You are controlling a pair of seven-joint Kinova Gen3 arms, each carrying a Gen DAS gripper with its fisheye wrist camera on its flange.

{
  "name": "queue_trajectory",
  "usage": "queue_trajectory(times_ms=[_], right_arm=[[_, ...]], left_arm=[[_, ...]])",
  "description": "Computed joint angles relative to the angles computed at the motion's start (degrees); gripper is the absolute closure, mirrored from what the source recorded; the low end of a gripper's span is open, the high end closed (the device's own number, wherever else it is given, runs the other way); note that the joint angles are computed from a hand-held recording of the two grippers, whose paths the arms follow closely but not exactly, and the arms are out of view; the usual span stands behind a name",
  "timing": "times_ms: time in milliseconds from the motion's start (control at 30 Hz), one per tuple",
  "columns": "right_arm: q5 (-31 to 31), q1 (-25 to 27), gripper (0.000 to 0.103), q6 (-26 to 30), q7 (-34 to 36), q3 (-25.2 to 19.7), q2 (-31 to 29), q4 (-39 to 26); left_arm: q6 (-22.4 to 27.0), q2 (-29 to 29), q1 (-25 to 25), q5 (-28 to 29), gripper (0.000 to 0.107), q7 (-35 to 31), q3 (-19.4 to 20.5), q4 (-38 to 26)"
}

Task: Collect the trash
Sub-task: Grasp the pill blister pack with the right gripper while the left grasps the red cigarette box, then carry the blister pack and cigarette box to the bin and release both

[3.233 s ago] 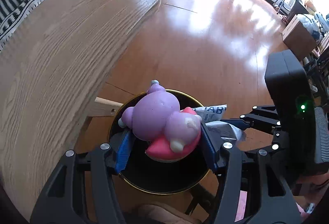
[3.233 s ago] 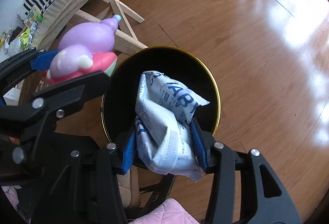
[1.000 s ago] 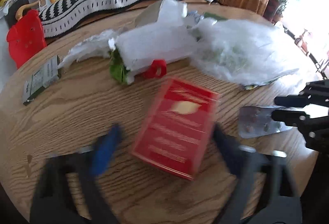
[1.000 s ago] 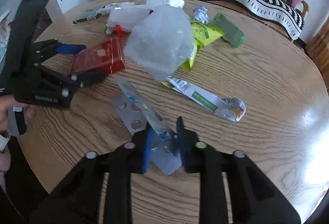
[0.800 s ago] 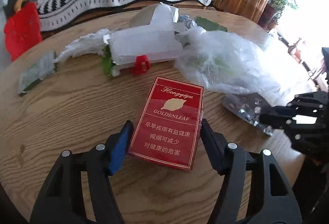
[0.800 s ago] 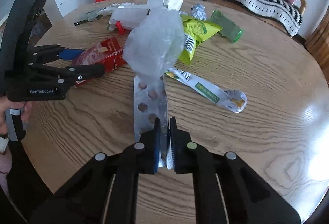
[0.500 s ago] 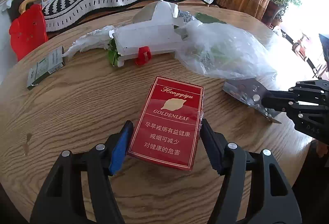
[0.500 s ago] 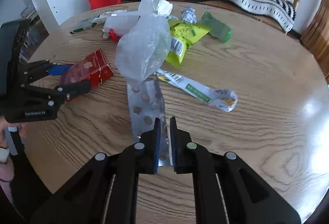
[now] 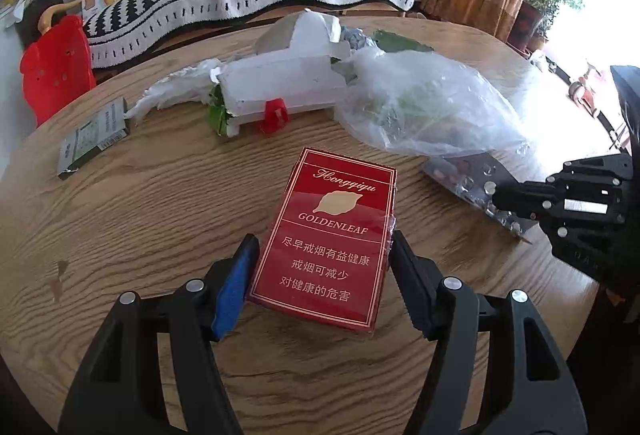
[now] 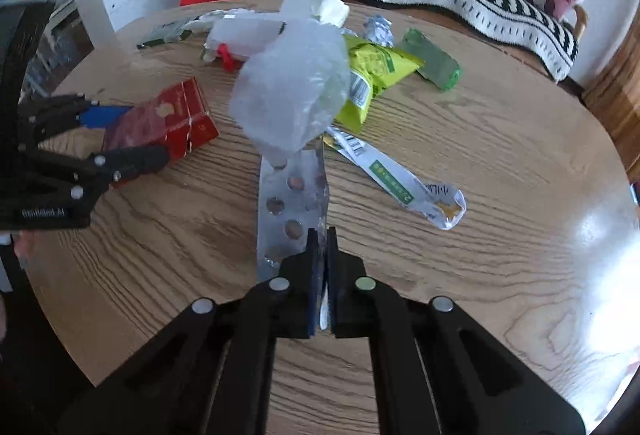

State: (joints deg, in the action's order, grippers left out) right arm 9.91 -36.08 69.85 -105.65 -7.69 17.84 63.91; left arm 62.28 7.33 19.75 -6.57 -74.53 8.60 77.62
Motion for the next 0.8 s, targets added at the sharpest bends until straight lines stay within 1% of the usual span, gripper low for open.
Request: queue_trajectory(times_ms=[67,167,267,500,800], right_arm=[[1.7,-0.8,0.099,-1.2,-0.9,0.3,-0.7,0.9],[2.2,-0.5,0.099,-2.8,-2.7,0.5,-1.8,2.1],[1.6,0.4,0.099,-3.0,-3.2,0.3,-2.2,2.3],[2.1,0.7,0.099,-2.7,-3.8,0.2,-2.4,2.0],[2.9,1.2,0.099,-3.0,-6.6,0.4,-3.1,2.3]], left_arm=[[-0.1,-0.2,-0.1,-0.1,0.043,0.5,-0.1,0.0],[0.1,-0.1,-0.2,-0.2,0.043,0.6,-0.2,-0.2],[0.4,0.1,0.0,-0.6,0.043,0.9,-0.1,-0.4],[0.6,0.3,0.0,-0.5,0.043,0.8,-0.1,-0.6],[0.6,0.2,0.1,-0.4,0.043,0.9,-0.1,-0.7]])
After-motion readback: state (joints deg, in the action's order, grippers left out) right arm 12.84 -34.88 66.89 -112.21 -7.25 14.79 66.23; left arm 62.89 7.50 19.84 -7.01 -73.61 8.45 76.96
